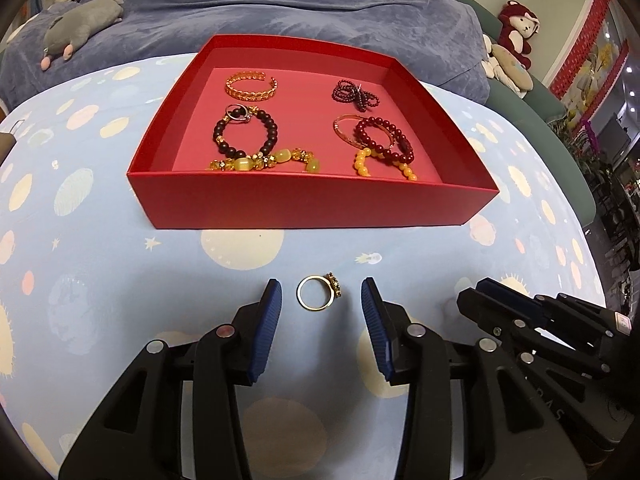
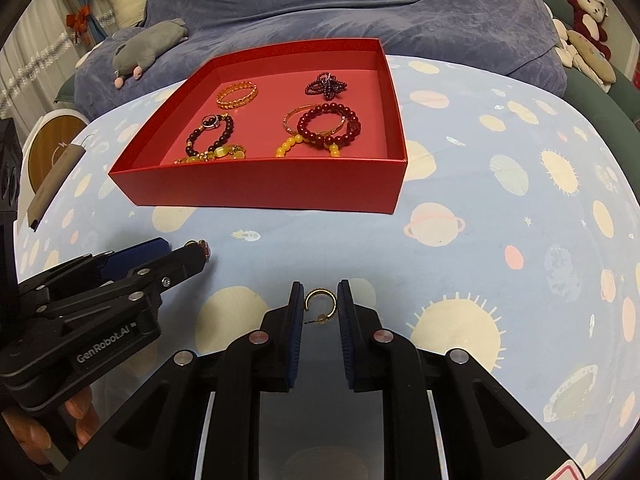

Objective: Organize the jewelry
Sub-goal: 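Grasp the gold ring with the left tool while the right tool grasps the hoop earring, then lower the gold ring into the red box with the left tool while the right tool drops the earring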

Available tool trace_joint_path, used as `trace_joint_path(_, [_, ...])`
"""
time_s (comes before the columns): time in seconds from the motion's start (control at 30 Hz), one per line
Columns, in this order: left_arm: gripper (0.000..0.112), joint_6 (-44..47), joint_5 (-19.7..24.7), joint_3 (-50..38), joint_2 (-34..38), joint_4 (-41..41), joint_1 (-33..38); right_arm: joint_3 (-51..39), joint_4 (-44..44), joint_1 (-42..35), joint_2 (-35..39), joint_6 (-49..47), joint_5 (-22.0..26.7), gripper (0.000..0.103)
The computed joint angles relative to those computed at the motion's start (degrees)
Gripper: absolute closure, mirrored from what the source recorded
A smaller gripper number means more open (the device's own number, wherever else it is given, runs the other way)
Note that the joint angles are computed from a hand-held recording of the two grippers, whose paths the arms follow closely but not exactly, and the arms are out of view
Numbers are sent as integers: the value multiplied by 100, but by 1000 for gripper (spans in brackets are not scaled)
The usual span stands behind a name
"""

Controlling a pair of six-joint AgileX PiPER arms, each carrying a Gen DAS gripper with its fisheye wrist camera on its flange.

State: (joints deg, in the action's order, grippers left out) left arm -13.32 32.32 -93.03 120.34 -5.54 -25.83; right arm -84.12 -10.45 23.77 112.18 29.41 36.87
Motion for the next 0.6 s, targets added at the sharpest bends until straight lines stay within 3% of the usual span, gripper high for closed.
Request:
trace_joint_path(0.27, [89,-49,-12,-171,156,183,-31,95,122,-47,-18,-39,-81,87])
trace_joint_path(0.6, [89,119,-81,150,-144,47,-52,66,253,-2,-176,-118,-51,87])
